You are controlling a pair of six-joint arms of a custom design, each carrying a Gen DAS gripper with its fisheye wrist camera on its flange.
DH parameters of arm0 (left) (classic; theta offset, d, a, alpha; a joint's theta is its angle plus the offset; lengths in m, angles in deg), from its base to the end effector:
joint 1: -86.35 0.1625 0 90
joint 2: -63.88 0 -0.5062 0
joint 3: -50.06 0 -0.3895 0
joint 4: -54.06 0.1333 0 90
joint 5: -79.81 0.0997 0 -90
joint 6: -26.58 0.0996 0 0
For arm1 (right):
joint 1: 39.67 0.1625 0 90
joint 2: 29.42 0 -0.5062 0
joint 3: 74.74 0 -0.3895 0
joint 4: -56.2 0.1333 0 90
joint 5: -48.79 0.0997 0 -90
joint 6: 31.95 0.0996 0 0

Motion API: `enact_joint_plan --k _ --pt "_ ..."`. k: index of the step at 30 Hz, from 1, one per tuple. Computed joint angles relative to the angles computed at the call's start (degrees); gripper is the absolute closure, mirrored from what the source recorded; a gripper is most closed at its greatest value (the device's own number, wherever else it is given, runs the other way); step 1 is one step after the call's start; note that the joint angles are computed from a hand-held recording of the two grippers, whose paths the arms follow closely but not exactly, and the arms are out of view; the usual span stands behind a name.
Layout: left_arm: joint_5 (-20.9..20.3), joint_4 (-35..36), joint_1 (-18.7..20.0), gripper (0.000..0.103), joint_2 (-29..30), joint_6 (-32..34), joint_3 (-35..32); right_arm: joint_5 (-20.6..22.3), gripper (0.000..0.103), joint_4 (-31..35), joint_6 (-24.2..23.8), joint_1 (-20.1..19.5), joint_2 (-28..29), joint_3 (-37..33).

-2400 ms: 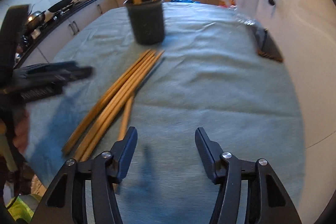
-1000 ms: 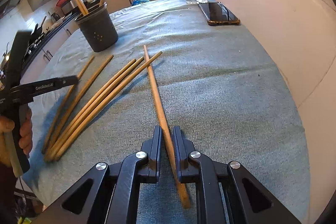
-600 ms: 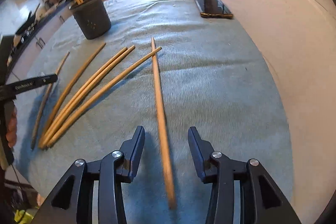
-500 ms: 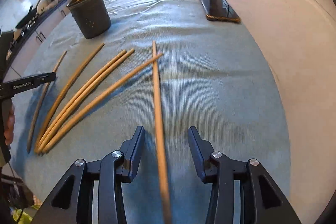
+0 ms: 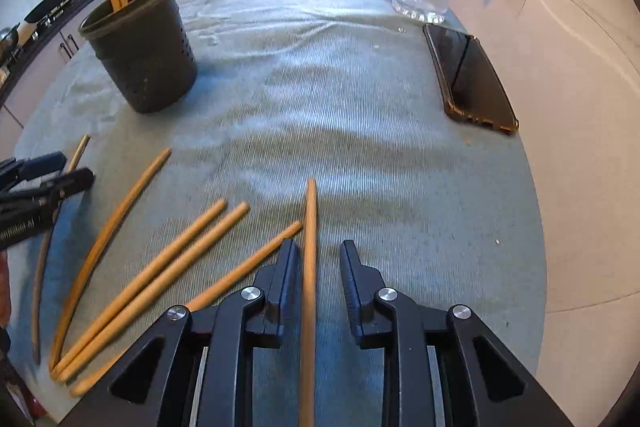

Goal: Organize utensils

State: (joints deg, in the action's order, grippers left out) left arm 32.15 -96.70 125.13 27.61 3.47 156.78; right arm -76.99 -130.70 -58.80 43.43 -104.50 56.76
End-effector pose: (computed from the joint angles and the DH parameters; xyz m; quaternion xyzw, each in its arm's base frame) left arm -0.3612 -0.5473 0.0056 0.2552 0.8940 -0.1546 0.3343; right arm 0.0176 -0.4796 0.3304 0.0500 -0.8978 0.2314 0.3714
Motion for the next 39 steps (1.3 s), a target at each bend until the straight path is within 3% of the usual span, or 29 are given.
enact_joint_plan --k 2,3,8,13,22,28,35,39 --pt "-0.16 -1.96 -0.24 0.074 0.05 1.65 0.45 0.72 0.083 -2.21 -0.37 -0.28 0.08 0.71" --pt "-0.04 -1.8 -0.33 0.097 0.06 2.19 0.33 0.39 0.095 -4.45 -1.49 -0.24 0.5 1.31" --pt "-0.66 -2.75 -0.37 0.097 -1.4 1.09 1.26 4.48 0.096 -6.29 0.32 -2.09 -1.96 3.69" --pt "-1.71 -7.29 -1.19 0.098 -4.55 1.47 4.55 15.42 0.096 -6.74 1.13 -5.57 -8.89 7.42" --pt "-2.35 -15.44 -6.76 0.097 -10.78 1.67 12.02 35.5 0.096 -5.54 2.04 -9.97 -21.37 13.84" --pt "-1.96 -18.97 -9.21 0.097 -12.8 1.59 15.15 40.84 0.096 -5.16 2.95 -10.47 -24.23 15.49" --pt "-0.24 -22.69 -11.49 0.097 -13.93 3.6 17.54 49.41 0.096 -2.26 4.83 -13.94 -28.45 16.58" --pt "-0.14 -24.58 -11.95 0.097 -14.4 4.95 18.07 50.38 0.096 -2.74 5.5 -14.12 -28.68 16.37"
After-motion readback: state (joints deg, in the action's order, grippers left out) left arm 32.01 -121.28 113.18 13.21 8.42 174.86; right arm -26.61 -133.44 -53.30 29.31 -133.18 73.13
